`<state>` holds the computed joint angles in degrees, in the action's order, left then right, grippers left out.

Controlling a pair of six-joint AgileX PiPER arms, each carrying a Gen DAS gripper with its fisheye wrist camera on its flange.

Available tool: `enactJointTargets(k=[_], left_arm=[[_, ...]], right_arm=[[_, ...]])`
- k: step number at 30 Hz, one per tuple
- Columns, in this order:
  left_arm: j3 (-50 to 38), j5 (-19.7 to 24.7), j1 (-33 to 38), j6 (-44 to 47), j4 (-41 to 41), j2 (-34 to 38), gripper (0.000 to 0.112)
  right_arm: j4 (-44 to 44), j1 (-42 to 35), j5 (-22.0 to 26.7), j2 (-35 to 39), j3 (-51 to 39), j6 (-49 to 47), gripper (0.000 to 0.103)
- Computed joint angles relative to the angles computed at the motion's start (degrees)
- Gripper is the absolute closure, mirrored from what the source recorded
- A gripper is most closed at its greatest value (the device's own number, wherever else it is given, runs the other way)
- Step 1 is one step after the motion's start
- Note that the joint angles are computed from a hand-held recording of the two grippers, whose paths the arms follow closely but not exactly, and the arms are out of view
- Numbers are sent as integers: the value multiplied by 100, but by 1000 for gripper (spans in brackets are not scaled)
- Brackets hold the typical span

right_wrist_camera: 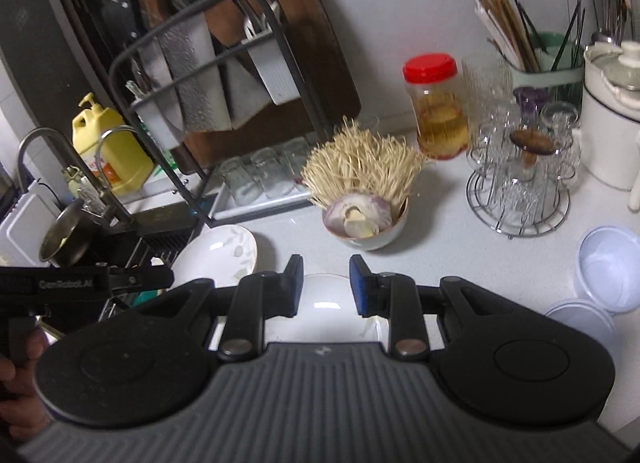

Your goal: Organize plates and bowls

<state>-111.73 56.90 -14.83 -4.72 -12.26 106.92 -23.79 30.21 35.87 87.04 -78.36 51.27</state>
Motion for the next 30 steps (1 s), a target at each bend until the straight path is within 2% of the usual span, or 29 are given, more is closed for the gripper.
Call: enactJointTargets(k=[3,12,19,22,30], left_arm=[[491,-396,-17,-65,-28,-329,95],[564,-286,-204,-64,113,-437,95],[646,-190,-336,-90,104,-450,95],[891,-311,-427,-394,317,-620,91],[1324,-398,-733,-1233,790,-848,88]], right_arm=[[-231,151,58,-150,73,163,74],[-1237,702,384,-548,305,945,74],[-1233,790,557,-779,570,1164,74],[-1234,803,602,-910,715,1181,74],[-462,447,278,-1133,1001,220,73]])
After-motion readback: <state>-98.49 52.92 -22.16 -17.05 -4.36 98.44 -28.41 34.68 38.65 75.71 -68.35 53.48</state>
